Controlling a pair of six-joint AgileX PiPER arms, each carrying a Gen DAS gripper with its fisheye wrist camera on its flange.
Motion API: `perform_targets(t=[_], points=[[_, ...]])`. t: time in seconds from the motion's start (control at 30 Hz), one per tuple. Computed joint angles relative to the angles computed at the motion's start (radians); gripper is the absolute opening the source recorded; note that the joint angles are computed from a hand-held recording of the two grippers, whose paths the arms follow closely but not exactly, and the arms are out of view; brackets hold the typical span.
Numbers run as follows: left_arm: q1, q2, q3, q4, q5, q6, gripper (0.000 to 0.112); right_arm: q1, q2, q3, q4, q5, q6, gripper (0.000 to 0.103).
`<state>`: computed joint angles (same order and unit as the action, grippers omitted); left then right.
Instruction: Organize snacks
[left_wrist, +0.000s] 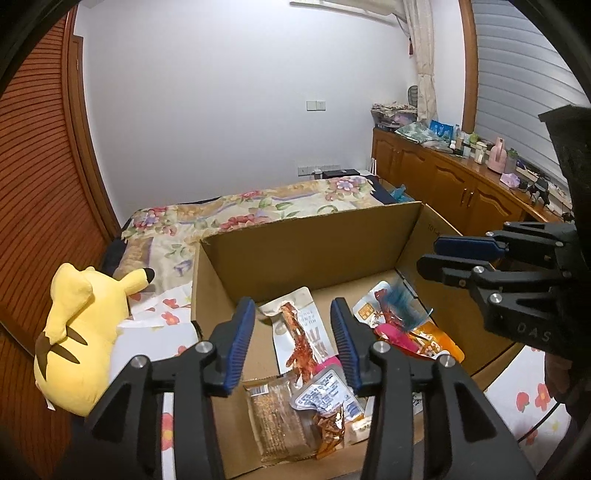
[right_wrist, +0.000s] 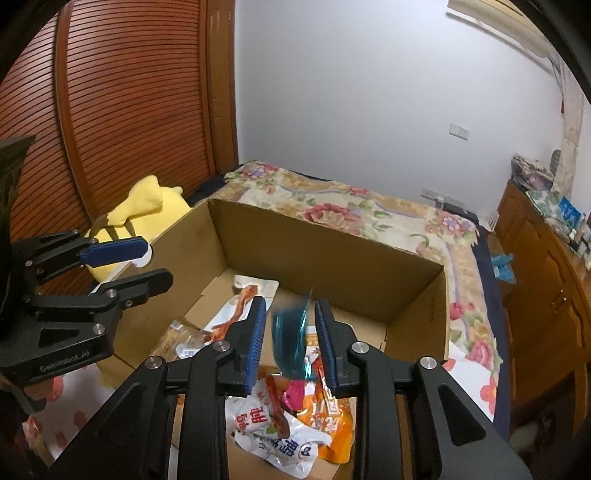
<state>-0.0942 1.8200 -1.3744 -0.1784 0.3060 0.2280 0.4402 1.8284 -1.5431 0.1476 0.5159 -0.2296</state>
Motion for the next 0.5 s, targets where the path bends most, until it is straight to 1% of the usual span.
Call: perform_targets(t=[0.07,0.13,0.27,0.33,0.47,0.5], points=[[0.005,-0.003,0.007,-0.028,-0.005,0.025,0.045,-0.002,0.002,0.004,0.008,-0.002,-0.004,0.028],[0.006,-0.005,0.017,-0.024,-0.016,0.021,0.047,-0.003,0.003,0.011,0.022,-0.005,-0.011,0.029],[-0.004,-0.017,0.058,0.029,-0.048,-0.034,0.048,-0.003,-0.005,0.047,0.041,-0.034,-0.016,0.031],[-0.013,-0.028,0.081,0.078,-0.059,-0.086,0.048,-0.004,-0.017,0.075,0.052,-0.053,-0.017,0.033],[-0.029,-0.071,0.148,0.153,-0.097,-0.166,0.049,-0.002,-0.054,0.140,0.061,-0.094,-0.020,0.034],[-0.033,-0.084,0.164,0.152,-0.105,-0.166,0.050,-0.002,-0.070,0.161,0.066,-0.107,-0.023,0.034]])
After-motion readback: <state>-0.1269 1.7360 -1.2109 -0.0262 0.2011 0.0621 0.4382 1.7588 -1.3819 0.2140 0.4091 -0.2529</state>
